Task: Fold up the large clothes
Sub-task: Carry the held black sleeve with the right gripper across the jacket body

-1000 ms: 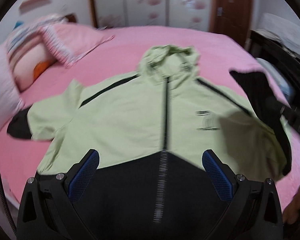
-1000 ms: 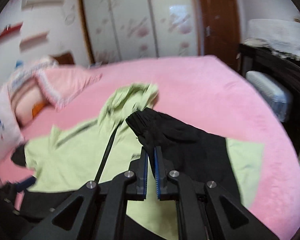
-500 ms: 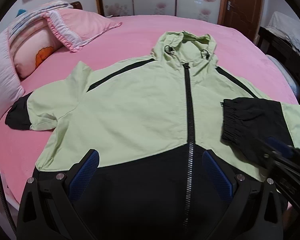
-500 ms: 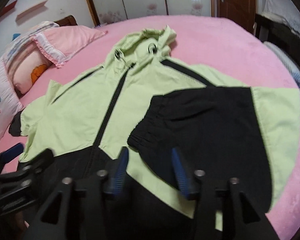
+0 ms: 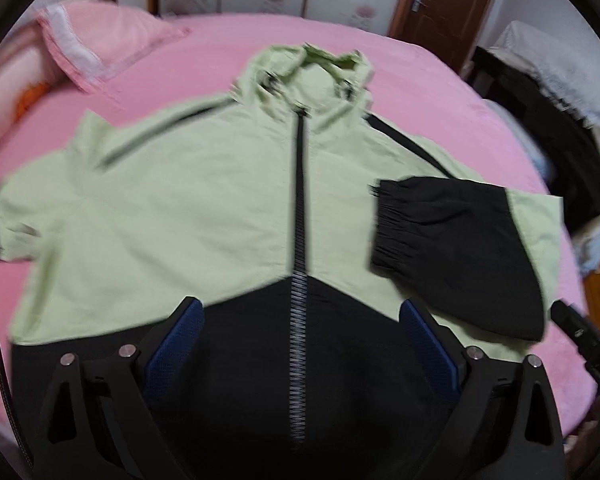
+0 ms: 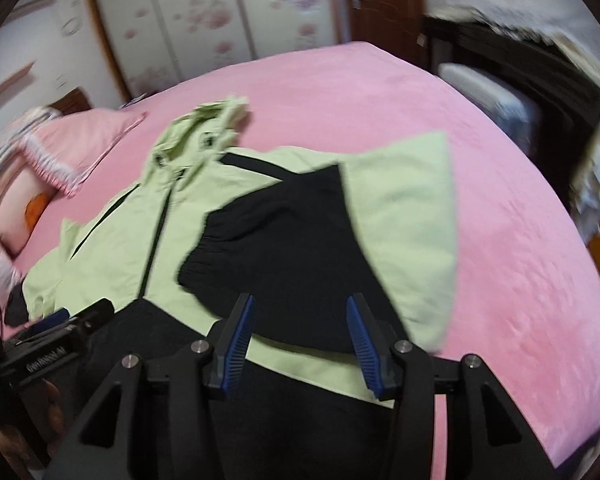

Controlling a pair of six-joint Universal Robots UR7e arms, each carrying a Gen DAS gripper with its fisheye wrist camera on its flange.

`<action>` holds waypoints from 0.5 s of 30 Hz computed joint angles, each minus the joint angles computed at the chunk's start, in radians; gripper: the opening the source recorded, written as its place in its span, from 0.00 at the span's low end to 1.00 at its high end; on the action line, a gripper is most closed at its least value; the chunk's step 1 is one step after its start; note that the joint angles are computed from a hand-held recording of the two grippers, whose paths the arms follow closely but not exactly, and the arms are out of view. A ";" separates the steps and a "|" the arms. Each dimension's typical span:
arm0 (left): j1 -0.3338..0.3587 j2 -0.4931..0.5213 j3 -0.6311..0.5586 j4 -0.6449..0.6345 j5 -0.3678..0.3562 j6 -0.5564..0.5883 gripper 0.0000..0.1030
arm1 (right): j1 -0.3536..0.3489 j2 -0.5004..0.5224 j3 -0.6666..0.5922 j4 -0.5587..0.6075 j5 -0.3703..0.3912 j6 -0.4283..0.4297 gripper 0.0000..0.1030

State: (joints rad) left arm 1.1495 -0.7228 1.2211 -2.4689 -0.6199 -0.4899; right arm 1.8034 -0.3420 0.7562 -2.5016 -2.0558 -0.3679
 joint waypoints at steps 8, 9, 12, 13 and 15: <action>0.087 0.073 -0.128 -0.030 -0.303 0.000 0.68 | -0.047 -0.049 0.057 -0.024 -0.019 0.071 0.47; 0.092 0.092 -0.163 -0.012 -0.311 0.009 0.65 | -0.050 -0.050 0.057 -0.023 -0.021 0.074 0.47; 0.103 0.161 -0.284 0.048 -0.310 0.074 0.58 | -0.058 -0.060 0.071 -0.028 -0.012 0.079 0.47; 0.108 0.193 -0.345 0.090 -0.318 0.087 0.58 | -0.059 -0.064 0.077 -0.033 -0.010 0.079 0.47; 0.120 0.239 -0.432 0.143 -0.347 0.104 0.58 | -0.062 -0.072 0.091 -0.045 -0.004 0.072 0.47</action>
